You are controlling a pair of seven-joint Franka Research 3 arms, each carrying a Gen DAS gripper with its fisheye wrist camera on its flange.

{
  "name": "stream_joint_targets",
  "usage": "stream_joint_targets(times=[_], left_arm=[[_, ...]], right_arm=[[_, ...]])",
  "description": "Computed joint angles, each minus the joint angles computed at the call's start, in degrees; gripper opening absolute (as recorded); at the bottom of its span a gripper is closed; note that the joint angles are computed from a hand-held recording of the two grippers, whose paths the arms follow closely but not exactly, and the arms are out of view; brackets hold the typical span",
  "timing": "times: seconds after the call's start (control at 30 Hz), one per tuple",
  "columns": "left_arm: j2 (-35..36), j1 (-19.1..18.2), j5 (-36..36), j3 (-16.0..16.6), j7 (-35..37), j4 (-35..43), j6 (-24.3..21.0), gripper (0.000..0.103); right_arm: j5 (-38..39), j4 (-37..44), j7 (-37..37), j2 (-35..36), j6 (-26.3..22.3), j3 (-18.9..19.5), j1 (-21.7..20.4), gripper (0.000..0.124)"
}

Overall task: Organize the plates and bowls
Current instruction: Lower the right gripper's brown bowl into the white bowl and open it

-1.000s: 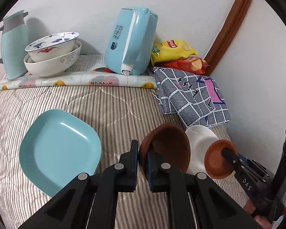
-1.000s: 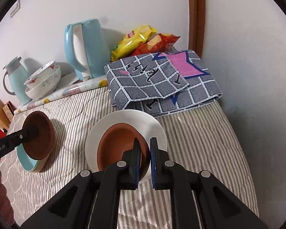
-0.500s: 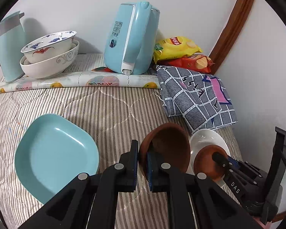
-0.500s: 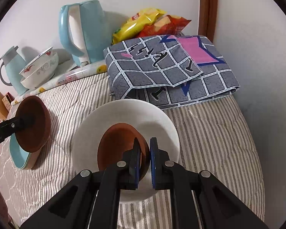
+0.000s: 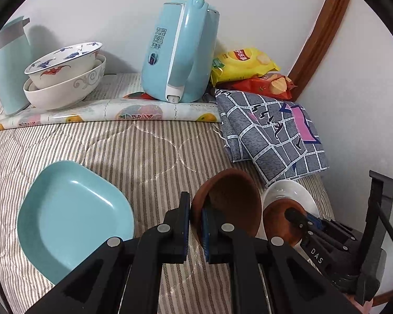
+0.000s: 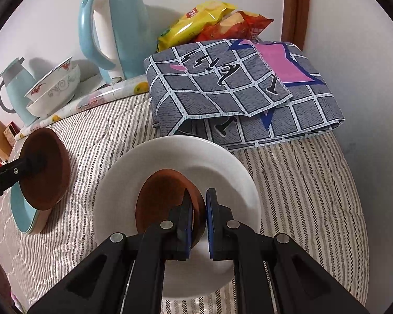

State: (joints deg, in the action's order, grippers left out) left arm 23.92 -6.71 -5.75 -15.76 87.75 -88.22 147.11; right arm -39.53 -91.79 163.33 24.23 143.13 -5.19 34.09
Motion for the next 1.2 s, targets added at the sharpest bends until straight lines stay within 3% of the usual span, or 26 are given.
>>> stream_joint_targets(times=[0.23, 0.57, 0.8, 1.2], left_arm=[[0.7, -0.4, 0.6, 0.1, 0.0, 0.7, -0.5, 0.008], [0.1, -0.1, 1.4, 0.6, -1.8, -1.2, -0.9, 0.008], [-2.2, 0.8, 1.7, 1.3, -2.3, -3.4, -0.1, 0.008], [-5.5, 2.3, -0.3, 1.4, -1.6, -6.8, 1.8, 0.008]], right_arm=[[3.0, 3.0, -6.1, 1.5, -4.4, 0.8, -0.3, 0.01], [4.8, 4.4, -10.1, 2.5, -5.0, 0.8, -0.2, 0.019], [2.5, 5.1, -8.9, 2.9, -5.2, -0.3, 1.3, 0.044], [-1.4, 0.9, -3.7, -0.9, -3.4, -0.2, 2.0, 0.044]])
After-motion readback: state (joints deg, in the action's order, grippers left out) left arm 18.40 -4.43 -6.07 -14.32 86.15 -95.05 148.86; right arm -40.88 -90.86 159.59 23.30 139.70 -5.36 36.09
